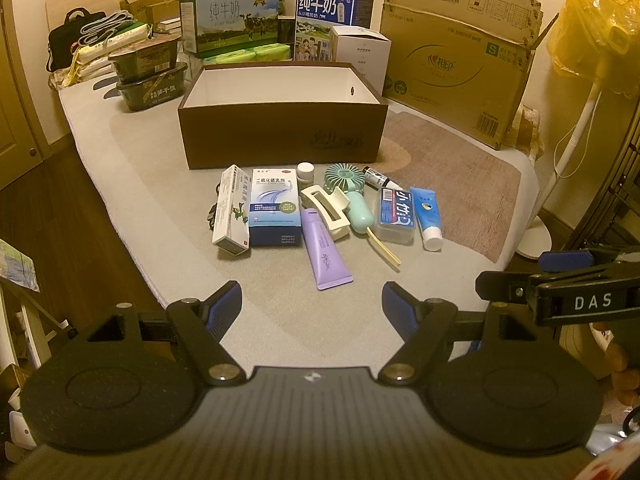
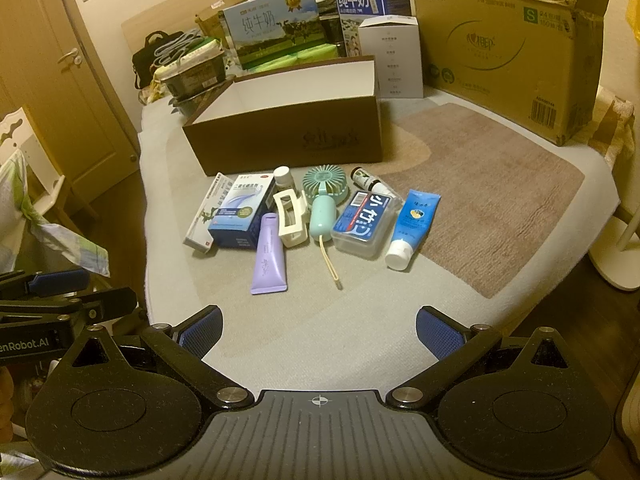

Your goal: Organize rigid objects

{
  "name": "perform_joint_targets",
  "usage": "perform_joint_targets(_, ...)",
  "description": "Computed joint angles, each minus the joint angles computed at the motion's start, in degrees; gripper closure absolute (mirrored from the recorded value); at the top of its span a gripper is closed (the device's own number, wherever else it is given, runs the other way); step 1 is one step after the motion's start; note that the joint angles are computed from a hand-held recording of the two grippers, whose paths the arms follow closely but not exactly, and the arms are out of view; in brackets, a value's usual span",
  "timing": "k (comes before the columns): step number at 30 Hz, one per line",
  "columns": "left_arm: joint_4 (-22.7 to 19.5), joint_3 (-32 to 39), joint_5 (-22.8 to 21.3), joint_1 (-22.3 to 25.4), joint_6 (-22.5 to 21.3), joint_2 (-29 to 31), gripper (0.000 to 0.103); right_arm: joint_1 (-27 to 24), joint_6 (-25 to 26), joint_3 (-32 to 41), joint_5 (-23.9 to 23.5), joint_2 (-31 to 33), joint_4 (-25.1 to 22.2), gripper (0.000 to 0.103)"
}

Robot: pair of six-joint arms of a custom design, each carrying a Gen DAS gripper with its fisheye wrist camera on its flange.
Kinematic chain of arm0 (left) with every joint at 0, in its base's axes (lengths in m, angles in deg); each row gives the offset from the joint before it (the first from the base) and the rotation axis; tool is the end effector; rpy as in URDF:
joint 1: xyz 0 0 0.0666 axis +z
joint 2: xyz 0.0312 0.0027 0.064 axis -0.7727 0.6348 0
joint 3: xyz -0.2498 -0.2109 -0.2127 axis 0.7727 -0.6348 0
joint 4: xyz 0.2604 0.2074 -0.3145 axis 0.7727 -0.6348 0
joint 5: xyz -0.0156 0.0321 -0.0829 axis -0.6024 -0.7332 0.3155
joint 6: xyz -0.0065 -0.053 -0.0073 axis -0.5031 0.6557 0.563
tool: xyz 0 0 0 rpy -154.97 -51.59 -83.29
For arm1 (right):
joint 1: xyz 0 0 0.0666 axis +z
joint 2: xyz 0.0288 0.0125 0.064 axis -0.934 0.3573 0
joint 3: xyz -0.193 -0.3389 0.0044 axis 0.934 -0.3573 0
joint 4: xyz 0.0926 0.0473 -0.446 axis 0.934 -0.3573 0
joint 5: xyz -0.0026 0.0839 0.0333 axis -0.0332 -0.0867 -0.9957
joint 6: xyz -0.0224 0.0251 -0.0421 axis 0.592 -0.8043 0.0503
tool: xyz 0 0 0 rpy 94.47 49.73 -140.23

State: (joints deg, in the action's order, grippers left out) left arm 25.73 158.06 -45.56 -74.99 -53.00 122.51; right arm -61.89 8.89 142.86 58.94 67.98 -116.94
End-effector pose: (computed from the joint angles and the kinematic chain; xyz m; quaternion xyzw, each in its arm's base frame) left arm 0.4871 -0.2267 0.3693 0.2525 0.8939 -0.1289 0.3473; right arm 0.4033 0.0492 0.3671 0.1644 0.9170 0.0925 0.3516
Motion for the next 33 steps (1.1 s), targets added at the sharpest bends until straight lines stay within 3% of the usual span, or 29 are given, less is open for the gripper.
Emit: perform_joint_targets(33,0.84,-0.32,-0.5,-0.33,0.21,0.8,0.028,-0.17,-0.39,0.05,-0.43,0.54,-0.14,0.0)
